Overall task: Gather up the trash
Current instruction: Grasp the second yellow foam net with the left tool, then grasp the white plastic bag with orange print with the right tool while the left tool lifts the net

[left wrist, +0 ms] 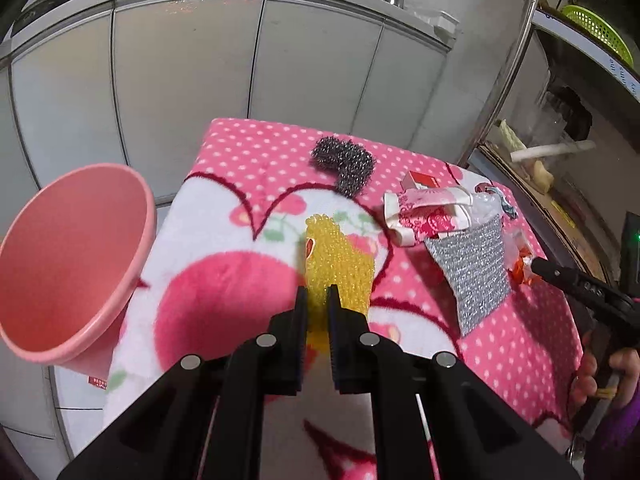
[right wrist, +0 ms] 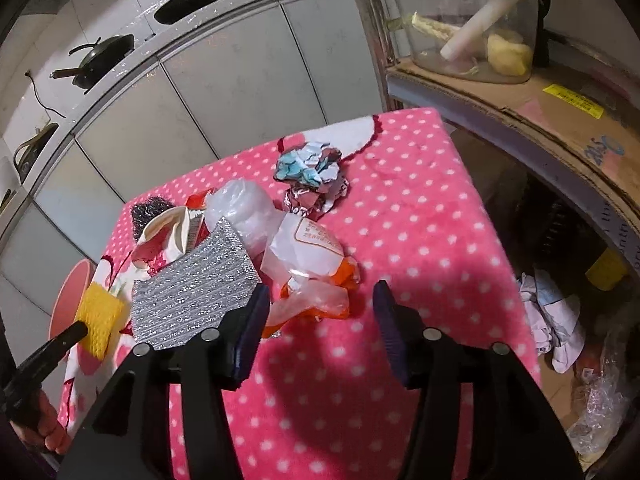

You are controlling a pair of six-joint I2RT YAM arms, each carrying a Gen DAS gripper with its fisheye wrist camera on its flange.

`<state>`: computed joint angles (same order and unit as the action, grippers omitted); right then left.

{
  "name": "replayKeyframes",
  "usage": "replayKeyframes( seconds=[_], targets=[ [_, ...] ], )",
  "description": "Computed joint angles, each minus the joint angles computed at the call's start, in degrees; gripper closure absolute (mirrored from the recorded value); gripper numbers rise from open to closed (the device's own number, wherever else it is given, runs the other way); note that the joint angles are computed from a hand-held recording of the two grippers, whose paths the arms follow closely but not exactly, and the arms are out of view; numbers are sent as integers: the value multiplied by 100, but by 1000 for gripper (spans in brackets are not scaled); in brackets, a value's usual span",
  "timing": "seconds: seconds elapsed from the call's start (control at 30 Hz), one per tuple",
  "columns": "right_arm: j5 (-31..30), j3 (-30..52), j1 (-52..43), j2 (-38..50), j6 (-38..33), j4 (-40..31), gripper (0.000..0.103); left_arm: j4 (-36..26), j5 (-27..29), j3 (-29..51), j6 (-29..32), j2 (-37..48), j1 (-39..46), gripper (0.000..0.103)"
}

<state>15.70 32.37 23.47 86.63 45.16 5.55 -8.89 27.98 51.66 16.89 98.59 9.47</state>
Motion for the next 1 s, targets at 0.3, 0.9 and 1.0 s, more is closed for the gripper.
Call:
replayKeyframes(
  seconds=[0.3,0.9,1.0],
  targets=[
    [208,60,173,174,-19,-39,70,-102,102,-90,28,-125,30,94],
    [1126,-61,1236,-1021,284,-674,75,-136,568,-654,80,-1226,498,94],
    [1211,150,1504,-946,246,-766,75,-167,680,-717,109,-1412,661,94]
  ],
)
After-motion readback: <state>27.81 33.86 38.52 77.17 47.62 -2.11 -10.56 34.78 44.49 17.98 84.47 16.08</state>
